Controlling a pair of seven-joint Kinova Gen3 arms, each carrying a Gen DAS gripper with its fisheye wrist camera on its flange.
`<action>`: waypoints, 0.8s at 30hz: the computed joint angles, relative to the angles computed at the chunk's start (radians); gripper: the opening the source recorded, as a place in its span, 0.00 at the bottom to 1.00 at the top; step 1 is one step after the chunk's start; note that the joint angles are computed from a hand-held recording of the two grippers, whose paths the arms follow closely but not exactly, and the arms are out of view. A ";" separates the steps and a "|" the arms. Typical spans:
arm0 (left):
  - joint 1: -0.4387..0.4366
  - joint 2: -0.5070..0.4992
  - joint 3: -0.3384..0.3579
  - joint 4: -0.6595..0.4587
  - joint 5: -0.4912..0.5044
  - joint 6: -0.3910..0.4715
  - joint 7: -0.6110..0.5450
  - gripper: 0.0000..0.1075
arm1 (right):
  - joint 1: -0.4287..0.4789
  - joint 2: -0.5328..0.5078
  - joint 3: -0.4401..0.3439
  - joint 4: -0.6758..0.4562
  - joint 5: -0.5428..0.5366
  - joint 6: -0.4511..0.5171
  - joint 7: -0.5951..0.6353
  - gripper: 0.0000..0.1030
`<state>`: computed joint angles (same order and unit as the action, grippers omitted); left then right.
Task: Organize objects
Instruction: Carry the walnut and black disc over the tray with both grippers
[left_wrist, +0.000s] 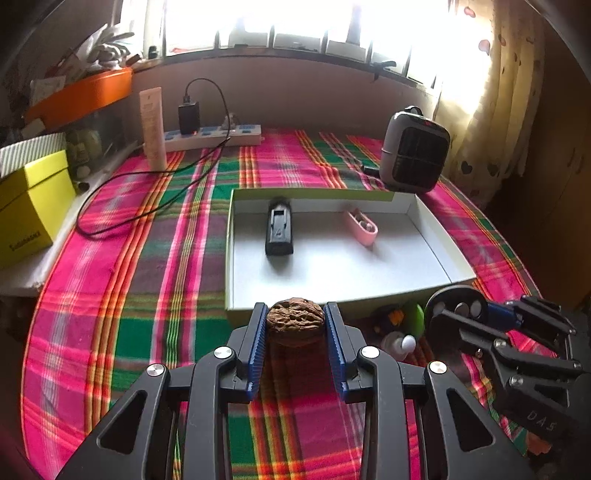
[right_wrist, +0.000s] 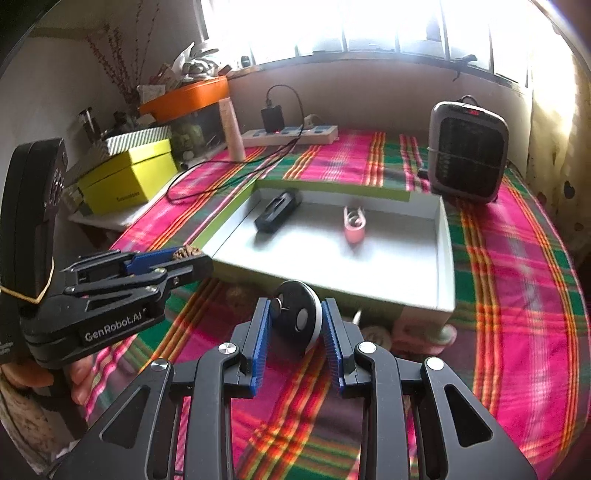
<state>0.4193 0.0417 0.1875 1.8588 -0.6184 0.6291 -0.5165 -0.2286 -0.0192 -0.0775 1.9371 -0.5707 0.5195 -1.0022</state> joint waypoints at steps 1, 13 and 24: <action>-0.001 0.007 0.000 -0.010 -0.001 0.001 -0.007 0.27 | 0.003 0.004 0.003 -0.007 -0.001 0.001 0.003 0.28; -0.011 0.092 -0.045 -0.112 0.097 -0.024 -0.148 0.26 | 0.043 0.085 -0.012 -0.102 0.069 0.010 -0.054 0.28; -0.003 0.171 -0.101 -0.202 0.177 -0.019 -0.252 0.26 | 0.061 0.187 -0.033 -0.212 0.185 0.021 -0.171 0.28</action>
